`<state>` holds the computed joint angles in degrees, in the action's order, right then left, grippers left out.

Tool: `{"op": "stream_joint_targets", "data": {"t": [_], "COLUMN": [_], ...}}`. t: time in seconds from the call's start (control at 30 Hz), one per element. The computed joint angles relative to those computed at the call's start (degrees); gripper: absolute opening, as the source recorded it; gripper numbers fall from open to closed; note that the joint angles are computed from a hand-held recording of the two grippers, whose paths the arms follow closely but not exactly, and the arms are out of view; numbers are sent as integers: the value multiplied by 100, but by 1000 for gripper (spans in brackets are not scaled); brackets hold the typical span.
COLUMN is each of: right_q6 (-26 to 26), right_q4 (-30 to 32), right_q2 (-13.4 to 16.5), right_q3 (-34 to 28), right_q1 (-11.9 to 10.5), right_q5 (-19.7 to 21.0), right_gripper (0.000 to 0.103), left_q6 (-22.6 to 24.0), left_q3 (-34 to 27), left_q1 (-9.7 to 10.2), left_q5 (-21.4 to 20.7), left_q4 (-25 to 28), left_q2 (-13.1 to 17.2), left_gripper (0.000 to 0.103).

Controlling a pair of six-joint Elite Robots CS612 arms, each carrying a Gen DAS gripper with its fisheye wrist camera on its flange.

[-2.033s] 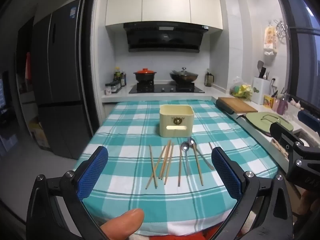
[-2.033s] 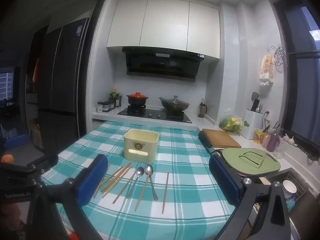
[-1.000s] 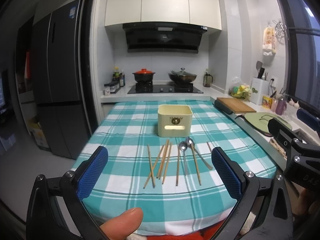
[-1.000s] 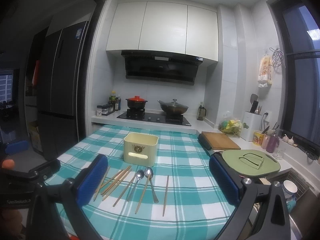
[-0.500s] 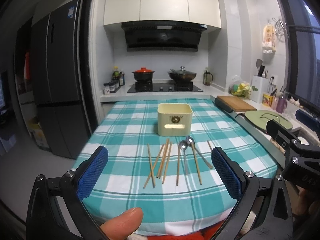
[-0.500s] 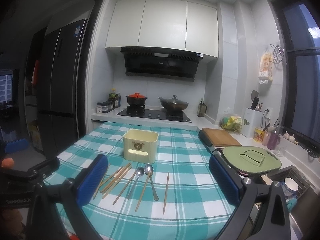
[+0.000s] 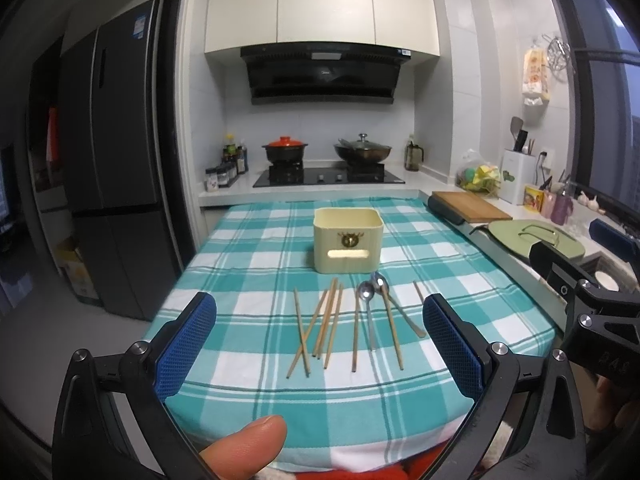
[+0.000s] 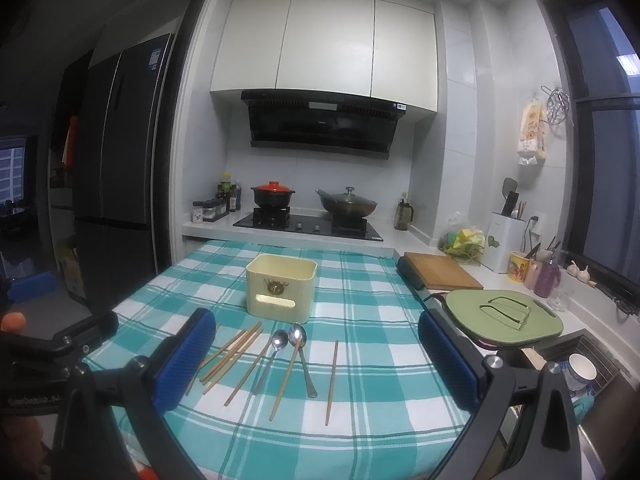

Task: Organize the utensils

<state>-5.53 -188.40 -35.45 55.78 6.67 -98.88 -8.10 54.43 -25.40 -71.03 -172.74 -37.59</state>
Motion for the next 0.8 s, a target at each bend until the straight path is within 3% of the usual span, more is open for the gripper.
{"op": "stream_joint_targets", "data": {"t": [0.8], "right_q6": [99], "right_q4": [203], "right_q2": [22], "right_q3": [-78], "right_q1": [-13], "right_q5": [54], "right_gripper": [103], "left_q6": [22], "left_q3": [-119], "left_q1": [21], "left_q5": [-46], "left_q4": [167], "left_q2": [39], "left_gripper": [103]}}
